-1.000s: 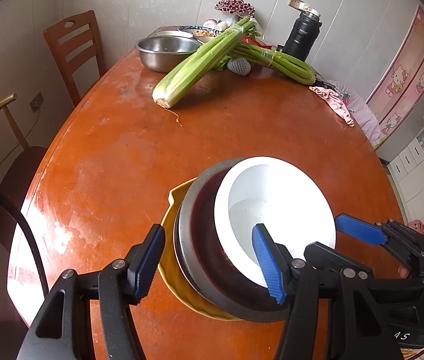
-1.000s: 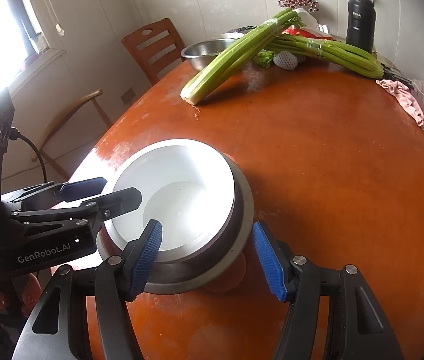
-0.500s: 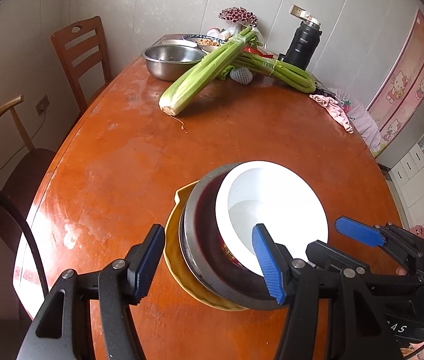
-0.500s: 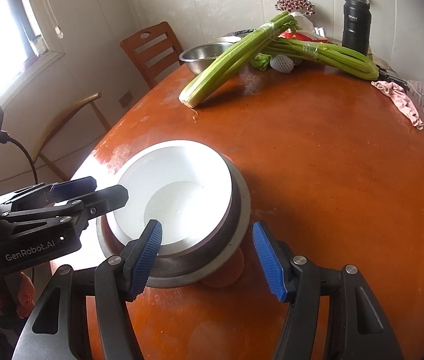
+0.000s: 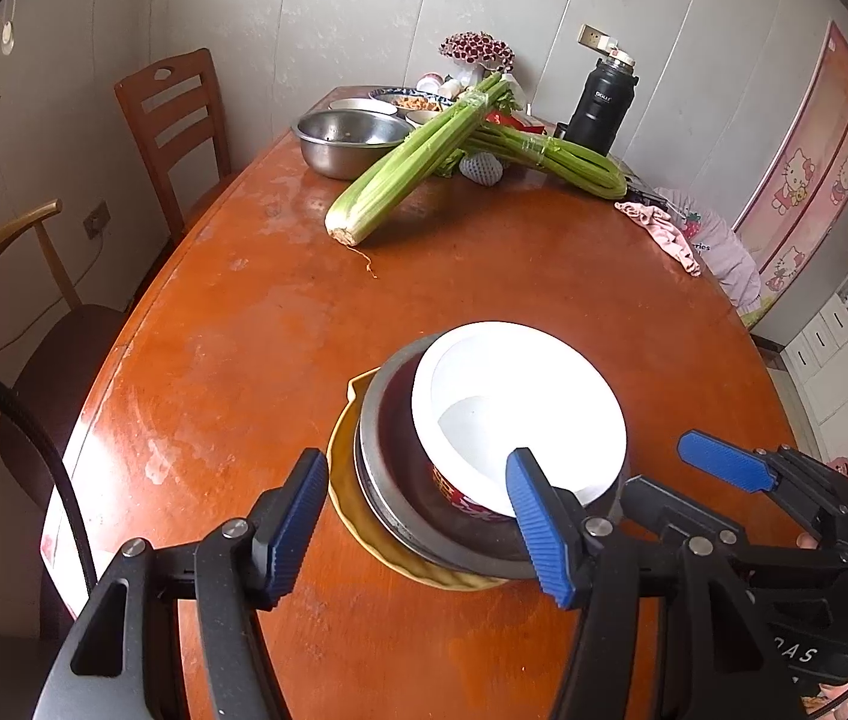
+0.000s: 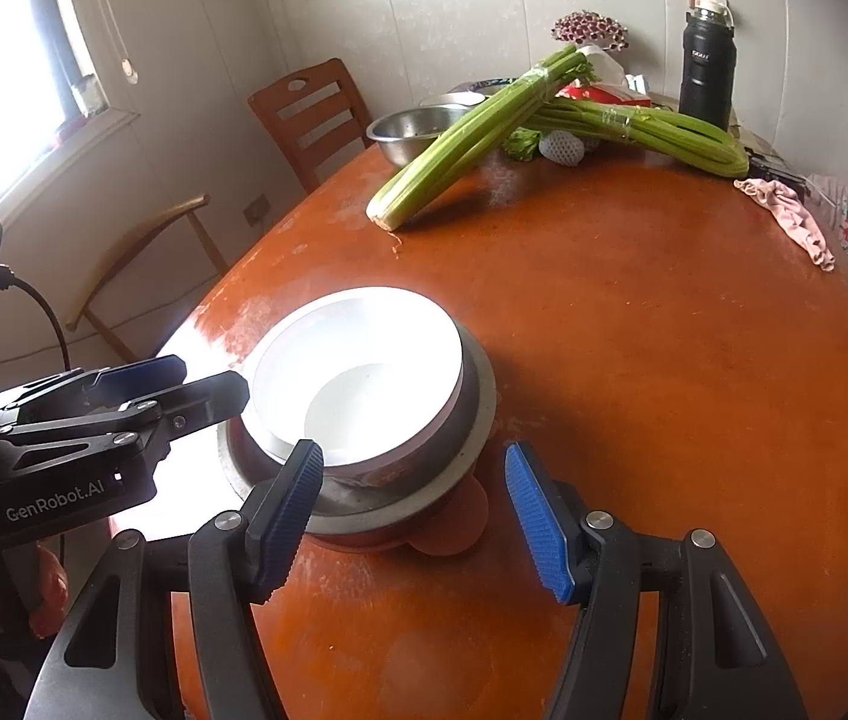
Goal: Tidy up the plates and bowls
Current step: 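Lower the nested bowls onto the silver plate and open the left tool, then withdraw the left tool from the stacked dishes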
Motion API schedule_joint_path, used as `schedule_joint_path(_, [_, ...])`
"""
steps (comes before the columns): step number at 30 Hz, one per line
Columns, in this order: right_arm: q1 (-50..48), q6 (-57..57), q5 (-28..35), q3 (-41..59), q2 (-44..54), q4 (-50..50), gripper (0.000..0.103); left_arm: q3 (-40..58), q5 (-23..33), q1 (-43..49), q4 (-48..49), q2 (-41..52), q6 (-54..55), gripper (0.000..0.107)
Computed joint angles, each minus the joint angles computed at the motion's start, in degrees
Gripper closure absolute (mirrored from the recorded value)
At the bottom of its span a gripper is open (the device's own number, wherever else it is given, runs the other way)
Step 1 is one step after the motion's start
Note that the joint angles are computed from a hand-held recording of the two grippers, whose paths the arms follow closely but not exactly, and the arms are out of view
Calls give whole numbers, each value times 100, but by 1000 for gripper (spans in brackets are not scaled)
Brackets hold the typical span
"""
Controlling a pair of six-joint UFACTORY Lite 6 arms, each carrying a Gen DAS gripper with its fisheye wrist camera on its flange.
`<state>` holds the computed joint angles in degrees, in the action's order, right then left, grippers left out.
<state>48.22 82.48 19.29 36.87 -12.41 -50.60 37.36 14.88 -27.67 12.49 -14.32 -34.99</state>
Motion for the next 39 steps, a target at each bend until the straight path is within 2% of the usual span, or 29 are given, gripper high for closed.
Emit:
schedule_joint_path(4, [222,341,200,-158,-355,-209,37,-102,158,-214,506,-293,-625,44])
schedule_joint_path(13, [1171,1276,1165,-761,-1463,-653,37,-533,767,-1218,2063,-1157,-2714,40])
schedule_joint_path(16, [1600,1574,1590,-1039,-1853,-690,32,-781,999,-1665,2530,-1451,-3476,38])
schedule_joint_path(25, [3139,2571,2905,-1757,-2649,-662,30,-1203,1972,-3237,3772,-1708,-5776,31])
schedule_joint_path(34, [4714,3824,3887,-2119,-2559,-562,29,-1597,2748,-4371,4036,-1828,-7046,29])
schedule_joint_path(39, [5233,4275,4103,-2168,-2303,-479,29,-1753,2932,-4645,4031,-1774,-7328,29])
